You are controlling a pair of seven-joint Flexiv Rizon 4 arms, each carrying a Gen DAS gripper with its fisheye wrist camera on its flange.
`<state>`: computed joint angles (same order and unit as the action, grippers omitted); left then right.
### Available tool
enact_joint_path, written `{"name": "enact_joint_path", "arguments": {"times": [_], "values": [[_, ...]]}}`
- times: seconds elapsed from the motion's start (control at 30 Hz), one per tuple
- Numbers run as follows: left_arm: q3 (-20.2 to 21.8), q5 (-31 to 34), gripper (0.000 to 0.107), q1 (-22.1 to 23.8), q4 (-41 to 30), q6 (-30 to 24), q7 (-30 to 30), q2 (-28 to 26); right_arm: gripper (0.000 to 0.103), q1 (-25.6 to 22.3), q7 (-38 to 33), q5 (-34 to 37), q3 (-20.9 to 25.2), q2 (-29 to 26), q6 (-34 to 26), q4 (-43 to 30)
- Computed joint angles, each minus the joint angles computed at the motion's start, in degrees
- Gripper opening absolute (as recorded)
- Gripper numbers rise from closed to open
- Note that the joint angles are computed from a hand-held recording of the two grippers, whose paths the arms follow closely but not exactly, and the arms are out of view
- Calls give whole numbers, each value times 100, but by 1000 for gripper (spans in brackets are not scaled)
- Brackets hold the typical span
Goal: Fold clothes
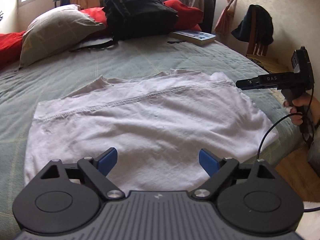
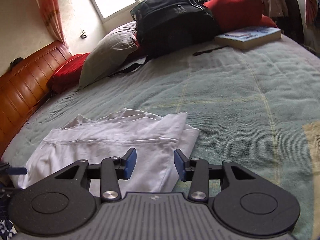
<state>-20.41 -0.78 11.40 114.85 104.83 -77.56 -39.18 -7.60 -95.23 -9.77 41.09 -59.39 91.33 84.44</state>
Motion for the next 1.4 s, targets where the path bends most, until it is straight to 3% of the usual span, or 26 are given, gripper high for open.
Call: {"name": "enact_joint_path", "arguments": {"times": [0.13,0.33,0.43,0.5,0.57,0.63,0.77,0.93,1.03,1.2,1.3,1.4], "values": [[728,-319,89,-754,-239,-184,-17,-38,48,-32,-43,90,206,-330,-333,-410],[804,-444,89,-894,-309,-135,-1,-57,48,-470,-715,456,1092,-716,-488,-552],[833,-482,90,-929,-318,-143,-10,-54,47,-519,-887,668,1138,-712,-623,-538],[931,-520,90,-1022,-348,-201,7,-51,39,-584,-981,858,1226,-776,-677,-571],[1080,-577,90,-1162,-383,-252,20,-44,8,-521,-894,1089,1096,-691,-694,-613],[1190,-610,90,-1261,-401,-258,43,-37,7,-460,-946,1253,986,-563,-586,-550],[1001,-524,90,-1068,-282,-119,100,25,5,-359,-991,1302,756,-222,-272,-254],[883,-444,90,-896,-171,-27,94,80,6,-148,-690,1166,294,-19,-359,-203],[1213,-461,90,-1126,-69,0,137,206,11,75,-364,1244,-95,153,-236,-128],[771,-140,91,-544,153,-19,380,335,13,-286,-497,987,214,591,546,773],[272,64,91,-66,-7,-96,602,178,23,-514,-691,536,604,677,634,1216],[-260,218,91,327,-301,-221,909,-96,25,10,-640,195,254,778,657,1340]]}}
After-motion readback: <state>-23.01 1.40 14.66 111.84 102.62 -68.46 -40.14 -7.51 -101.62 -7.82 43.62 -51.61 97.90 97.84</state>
